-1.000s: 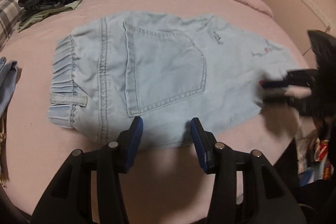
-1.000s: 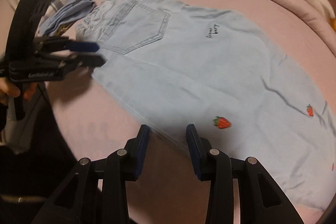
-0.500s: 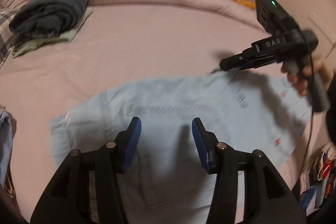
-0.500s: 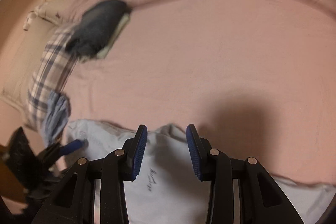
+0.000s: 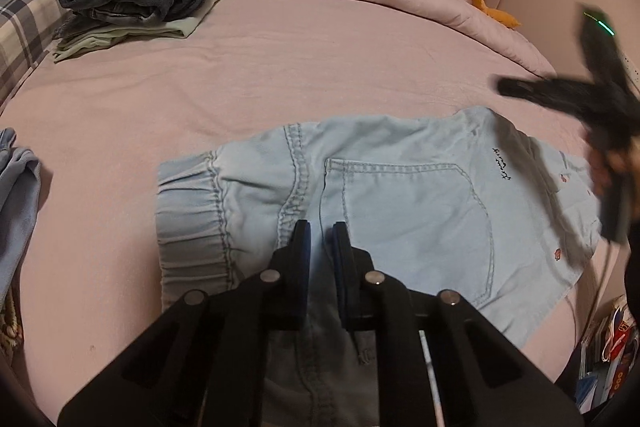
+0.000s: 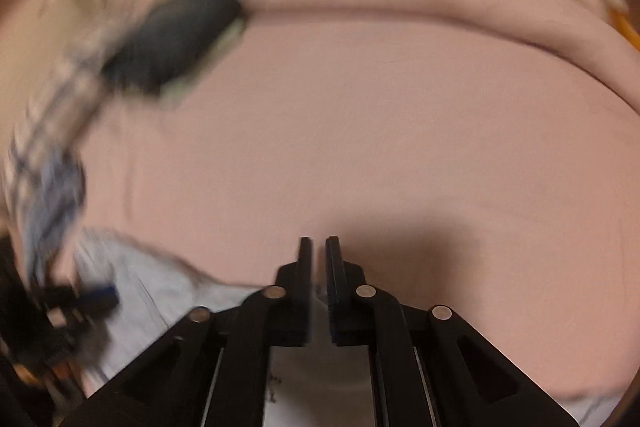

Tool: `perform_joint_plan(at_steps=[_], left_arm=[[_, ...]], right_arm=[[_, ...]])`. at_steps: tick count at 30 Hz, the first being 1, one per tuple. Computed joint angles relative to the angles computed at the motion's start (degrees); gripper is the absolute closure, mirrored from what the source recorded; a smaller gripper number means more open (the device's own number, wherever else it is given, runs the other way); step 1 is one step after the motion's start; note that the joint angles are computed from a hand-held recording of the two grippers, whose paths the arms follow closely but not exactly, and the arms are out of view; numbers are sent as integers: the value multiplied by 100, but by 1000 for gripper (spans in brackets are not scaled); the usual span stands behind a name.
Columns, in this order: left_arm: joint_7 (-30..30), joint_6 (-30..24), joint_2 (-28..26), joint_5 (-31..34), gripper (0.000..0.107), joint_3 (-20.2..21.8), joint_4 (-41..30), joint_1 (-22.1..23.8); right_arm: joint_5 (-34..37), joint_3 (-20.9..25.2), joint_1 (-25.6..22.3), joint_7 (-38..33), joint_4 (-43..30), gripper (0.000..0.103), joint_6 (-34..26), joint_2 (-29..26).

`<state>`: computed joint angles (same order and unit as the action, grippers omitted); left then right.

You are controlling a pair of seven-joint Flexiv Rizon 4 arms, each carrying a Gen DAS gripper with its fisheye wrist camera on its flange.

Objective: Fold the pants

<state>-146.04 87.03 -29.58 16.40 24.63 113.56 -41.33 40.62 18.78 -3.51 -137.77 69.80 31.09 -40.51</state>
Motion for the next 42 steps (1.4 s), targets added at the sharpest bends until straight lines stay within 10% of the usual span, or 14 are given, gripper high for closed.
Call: perform_joint_plan(at_steps=[10, 19, 21, 24, 29, 33, 42], left_arm=[[-242, -421, 43, 156, 93, -74, -166, 37], [-743, -1350, 126, 668, 95, -387, -584, 220], [-940, -1777, 158, 775, 92, -446, -761, 182], [-1310, -2034, 195, 1033, 53, -582, -1018, 120], [-1274, -1550, -59, 1171, 51, -1304, -1463, 467], [-395, -1405, -540, 655, 51, -1923, -1878, 707], [244, -1284, -816, -45, 46, -1919, -2053, 546]], right_arm=[[768, -577, -1509, -1033, 1478, 90, 127, 645], [1101, -900, -2587, 821, -383, 90, -357, -1204], [927, -1058, -2471, 1294, -620, 94, 231, -1409], [574, -1148, -2323, 1710, -847, 92, 765, -1493], [521, -323, -2669, 932, -1105, 74, 297, -1501], [17, -443, -2284, 1670, -2055, 74, -539, -2135], [-166, -364, -2581, 2733, -2015, 73, 572, -2176]])
